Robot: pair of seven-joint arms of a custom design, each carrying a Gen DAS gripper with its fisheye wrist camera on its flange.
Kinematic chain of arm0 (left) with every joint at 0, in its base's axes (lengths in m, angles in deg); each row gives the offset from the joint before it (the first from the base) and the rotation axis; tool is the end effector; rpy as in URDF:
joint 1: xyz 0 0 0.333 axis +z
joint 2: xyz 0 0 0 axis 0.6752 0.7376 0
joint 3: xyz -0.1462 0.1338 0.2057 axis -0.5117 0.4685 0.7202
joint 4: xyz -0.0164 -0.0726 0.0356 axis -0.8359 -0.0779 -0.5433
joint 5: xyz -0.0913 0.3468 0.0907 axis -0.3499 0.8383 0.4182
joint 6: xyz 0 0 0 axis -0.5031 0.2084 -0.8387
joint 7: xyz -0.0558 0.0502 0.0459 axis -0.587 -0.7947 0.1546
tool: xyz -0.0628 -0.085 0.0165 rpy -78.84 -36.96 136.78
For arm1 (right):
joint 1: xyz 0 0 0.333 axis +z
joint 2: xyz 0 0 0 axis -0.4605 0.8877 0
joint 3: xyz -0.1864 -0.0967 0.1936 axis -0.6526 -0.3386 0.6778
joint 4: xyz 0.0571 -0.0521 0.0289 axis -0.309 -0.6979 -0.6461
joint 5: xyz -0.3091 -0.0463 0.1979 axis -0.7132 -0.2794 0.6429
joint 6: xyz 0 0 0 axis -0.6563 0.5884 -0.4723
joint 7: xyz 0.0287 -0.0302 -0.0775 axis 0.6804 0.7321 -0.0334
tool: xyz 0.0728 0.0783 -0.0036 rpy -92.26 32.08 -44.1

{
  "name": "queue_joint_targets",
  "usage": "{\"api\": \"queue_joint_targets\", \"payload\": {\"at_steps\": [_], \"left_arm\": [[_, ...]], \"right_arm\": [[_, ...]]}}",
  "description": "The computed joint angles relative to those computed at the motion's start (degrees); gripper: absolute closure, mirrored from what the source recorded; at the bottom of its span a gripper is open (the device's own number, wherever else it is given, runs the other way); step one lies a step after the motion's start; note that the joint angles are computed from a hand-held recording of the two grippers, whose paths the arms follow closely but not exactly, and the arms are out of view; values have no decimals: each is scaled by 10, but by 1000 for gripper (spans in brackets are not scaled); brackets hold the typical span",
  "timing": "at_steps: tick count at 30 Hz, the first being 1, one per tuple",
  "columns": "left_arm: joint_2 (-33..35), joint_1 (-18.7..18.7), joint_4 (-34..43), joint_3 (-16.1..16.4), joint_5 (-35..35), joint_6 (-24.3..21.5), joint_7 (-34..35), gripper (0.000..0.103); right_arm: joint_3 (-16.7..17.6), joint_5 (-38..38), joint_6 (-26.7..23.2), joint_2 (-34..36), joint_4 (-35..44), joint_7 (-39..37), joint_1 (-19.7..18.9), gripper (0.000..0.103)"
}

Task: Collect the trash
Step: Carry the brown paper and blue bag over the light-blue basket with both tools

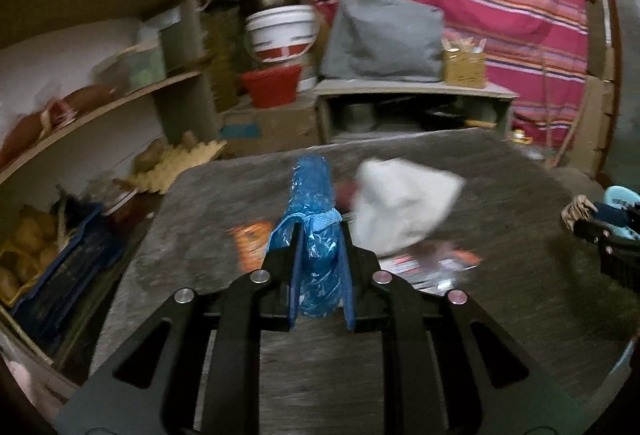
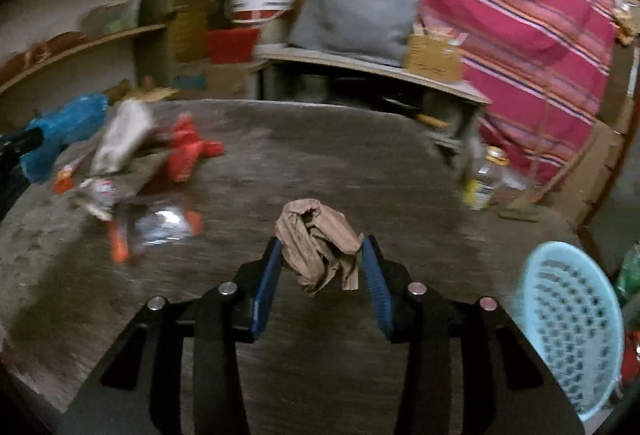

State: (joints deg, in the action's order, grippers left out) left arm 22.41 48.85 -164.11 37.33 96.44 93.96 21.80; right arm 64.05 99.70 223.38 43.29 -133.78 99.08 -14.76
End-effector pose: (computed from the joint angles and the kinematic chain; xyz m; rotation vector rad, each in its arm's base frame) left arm 0.4542 -0.1156 0.5182 -1.6387 1.3898 -0.7004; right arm 0.5295 0.1210 0.4939 -1.8978 1.3089 -0.7579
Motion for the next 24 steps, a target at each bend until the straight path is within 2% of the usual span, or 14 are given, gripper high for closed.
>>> {"api": "queue_joint_targets", "payload": {"at_steps": [3, 5, 7, 10, 14, 17, 21, 24], "left_arm": [[27, -11, 37, -24, 16, -4, -16, 88], [59, -23, 77, -45, 49, -23, -39, 88], [96, -44, 116, -50, 57, -38, -42, 88], [152, -79, 171, -46, 43, -31, -41, 88], [246, -134, 271, -51, 61, -53, -38, 88], [314, -174, 348, -46, 66, -55, -24, 88], [402, -227, 444, -40, 49, -66, 16, 88], [452, -262, 497, -31, 33, -72, 46, 88]], "right_arm": [[-35, 64, -2, -19, -5, -47, 3, 61], [-54, 98, -10, -25, -1, -73, -2, 61], [-76, 138, -18, -32, 2, -103, -9, 61], [-80, 141, -20, -35, 5, -103, -44, 61], [-70, 59, -20, -14, 18, -38, -116, 61], [-87, 74, -29, 3, 31, -44, -131, 61], [-105, 177, -57, 33, 62, -106, -148, 61], [-101, 244, -77, 57, 87, -154, -169, 61]]}}
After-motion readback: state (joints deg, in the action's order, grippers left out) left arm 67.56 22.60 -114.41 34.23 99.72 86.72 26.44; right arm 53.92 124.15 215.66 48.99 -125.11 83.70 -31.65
